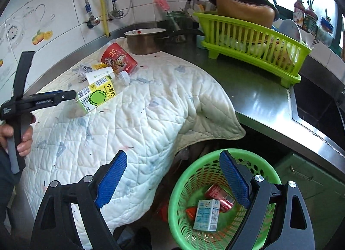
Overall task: Collect trash
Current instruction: 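Move both grippers back to the mat toward the lemon-juice bottle, then grasp the lemon-juice bottle with the left gripper while the right gripper grasps the white paper cup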
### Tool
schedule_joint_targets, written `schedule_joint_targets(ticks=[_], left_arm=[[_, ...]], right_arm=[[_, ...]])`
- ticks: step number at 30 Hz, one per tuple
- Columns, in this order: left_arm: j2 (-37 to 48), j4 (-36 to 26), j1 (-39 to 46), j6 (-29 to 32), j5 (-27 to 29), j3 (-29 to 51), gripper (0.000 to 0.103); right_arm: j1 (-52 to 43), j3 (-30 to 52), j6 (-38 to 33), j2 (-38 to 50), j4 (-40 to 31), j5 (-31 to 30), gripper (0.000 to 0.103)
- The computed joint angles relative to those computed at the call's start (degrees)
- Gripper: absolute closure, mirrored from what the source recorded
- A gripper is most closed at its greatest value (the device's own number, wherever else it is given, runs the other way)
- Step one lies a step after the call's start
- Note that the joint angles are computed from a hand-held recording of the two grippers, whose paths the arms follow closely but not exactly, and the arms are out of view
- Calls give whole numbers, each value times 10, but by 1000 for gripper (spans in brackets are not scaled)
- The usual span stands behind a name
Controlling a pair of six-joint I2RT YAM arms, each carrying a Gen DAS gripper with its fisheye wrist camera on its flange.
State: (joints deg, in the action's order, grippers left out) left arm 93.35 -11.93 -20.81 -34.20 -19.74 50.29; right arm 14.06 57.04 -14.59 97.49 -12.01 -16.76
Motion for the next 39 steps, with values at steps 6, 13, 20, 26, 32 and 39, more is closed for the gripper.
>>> schedule_joint_targets(ticks=[6, 13, 20, 26, 32, 39], left_arm=[[69, 24, 46, 54, 55, 33, 35], [89, 46, 53, 86, 87, 41, 42], [143, 17, 44, 130, 79, 101, 51], [198, -22, 35, 150, 63, 169, 51], [230, -38, 44, 119, 81, 203, 48], [234, -10, 47, 95, 82, 196, 54]], right_arm=[[19, 18, 12, 19, -5, 16, 18], [25, 41, 16, 50, -13, 28, 18], [30, 54, 20, 70, -15, 26, 18], [33, 53, 22, 73, -12, 29, 18], [31, 55, 22, 74, -13, 31, 18], [36, 79, 20, 82, -25, 25, 18]])
